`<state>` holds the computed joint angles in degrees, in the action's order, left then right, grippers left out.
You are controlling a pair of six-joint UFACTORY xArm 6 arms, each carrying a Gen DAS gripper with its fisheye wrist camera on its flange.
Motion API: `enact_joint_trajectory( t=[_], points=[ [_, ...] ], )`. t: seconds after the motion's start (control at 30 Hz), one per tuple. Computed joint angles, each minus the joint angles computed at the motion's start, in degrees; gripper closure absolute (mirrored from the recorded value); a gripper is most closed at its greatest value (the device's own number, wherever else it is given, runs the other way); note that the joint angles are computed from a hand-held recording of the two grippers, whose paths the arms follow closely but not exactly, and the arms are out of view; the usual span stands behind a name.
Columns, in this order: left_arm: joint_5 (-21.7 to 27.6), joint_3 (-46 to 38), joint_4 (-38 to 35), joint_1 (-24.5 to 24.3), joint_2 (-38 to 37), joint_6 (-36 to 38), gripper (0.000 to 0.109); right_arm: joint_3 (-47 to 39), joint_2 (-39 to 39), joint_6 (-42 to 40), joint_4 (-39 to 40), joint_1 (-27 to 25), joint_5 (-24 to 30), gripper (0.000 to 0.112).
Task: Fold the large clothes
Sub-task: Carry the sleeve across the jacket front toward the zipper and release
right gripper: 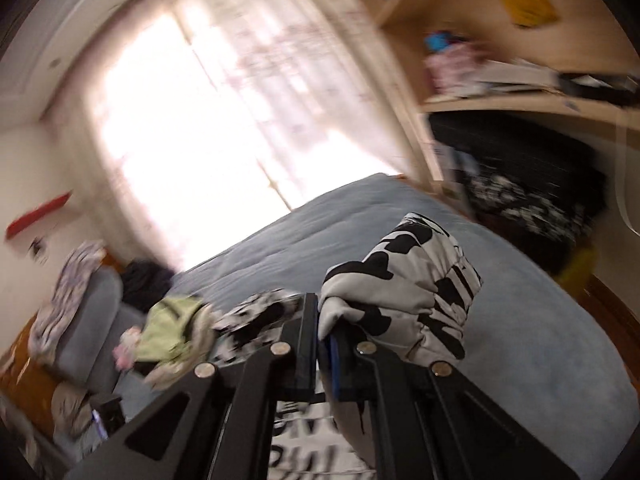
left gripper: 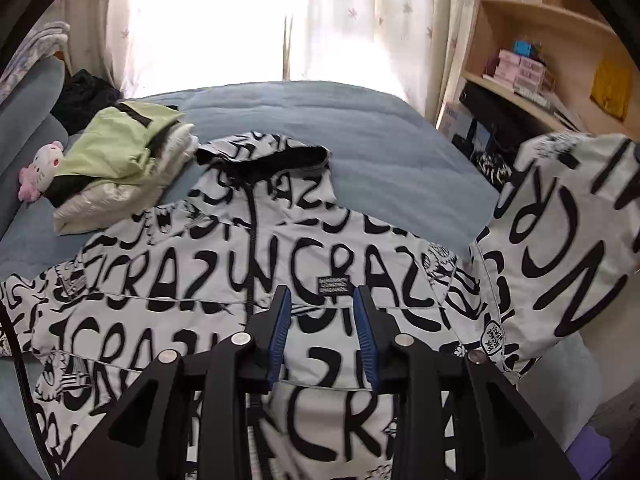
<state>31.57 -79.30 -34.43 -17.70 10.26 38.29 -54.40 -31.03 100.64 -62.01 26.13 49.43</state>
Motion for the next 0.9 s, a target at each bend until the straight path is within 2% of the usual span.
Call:
enact_joint_trajectory(
  t=[0.2,0.43,0.67,0.9],
  points=[
    [0.79,-1.68,-1.91,4.20,0.77,2.10,0.072,-9.35,13.11,-3.10,1.20,0.79,-5.85,0.108],
    [3.75,-4.92,-1.00,8.53,3.77,0.90,0.069,-12.69,21.30,-5.63,4.26,2.16,-8.84,0.108],
    [3.99,-6.18,0.05,10.63,5.83,0.84,0.068,-16.63,28.61,-9.87,8.79,2.41,-12.06,0.108],
    [4.27,-6.69,0.14,11.77,7.05,2.10,0.068,-20.36,36.53,-16.66,17.33,2.42,-15.92,0.108]
  ],
)
